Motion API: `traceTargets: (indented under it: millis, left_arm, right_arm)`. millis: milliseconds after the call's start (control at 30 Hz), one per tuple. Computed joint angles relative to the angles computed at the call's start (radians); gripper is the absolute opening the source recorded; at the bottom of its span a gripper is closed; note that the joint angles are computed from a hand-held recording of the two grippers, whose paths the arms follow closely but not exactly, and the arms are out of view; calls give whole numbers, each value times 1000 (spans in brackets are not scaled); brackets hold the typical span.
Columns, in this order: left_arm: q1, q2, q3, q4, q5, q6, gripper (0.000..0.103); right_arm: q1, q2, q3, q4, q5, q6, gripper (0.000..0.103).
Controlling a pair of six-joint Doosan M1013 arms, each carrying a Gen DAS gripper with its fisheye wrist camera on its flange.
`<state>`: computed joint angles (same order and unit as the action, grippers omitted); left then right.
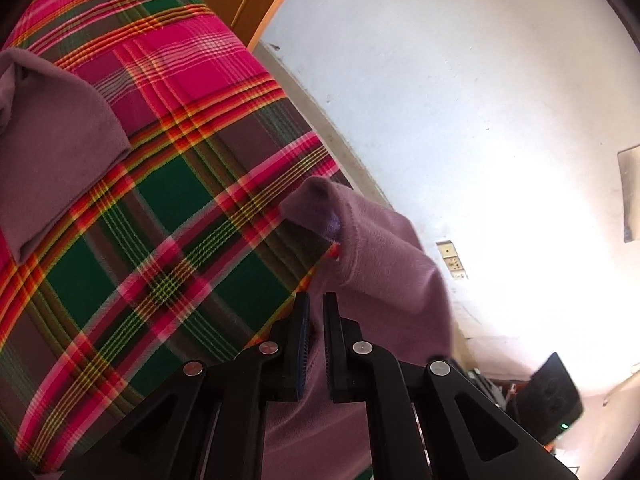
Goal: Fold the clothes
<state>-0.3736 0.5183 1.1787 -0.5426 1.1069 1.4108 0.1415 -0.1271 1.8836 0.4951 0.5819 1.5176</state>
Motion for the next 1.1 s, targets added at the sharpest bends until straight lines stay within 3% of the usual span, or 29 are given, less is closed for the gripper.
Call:
traceTargets:
  millis: [233,400,533,567,667,733,833,967,1100]
  left_arm:
    - [14,-85,91,94,-69,-7,7]
    - [35,-193,227,136,-188,-87,17]
    - [76,-328,372,143,-227,-139,21]
    - [67,-362,407,166,-245,-178,21]
    - [56,-464,514,191,-290,-270,24]
    - [52,-529,579,203,-315,-330,25]
    - [33,-566,629,275,-339,-432,25]
    - [31,-618,661,320,-340,-522,25]
    - [4,-631,674,415,-361,-623,25]
  right_arm:
    - [-14,44,-28,-25,103,14,9]
    - [14,16,-23,-211,34,62,20]
    - [43,23,-52,-317,-13,31,31]
    - [47,30,-65,-294,-13,-45,38]
    - [60,58,-100,-256,-15,-221,40]
    - [80,94,-141,-323,21,-214,40]
    - [75,127,-172,-184,73,-399,40]
    - [103,161,-194,-384,56,-222,41]
    - [100,192,-219,-344,101,-263,45]
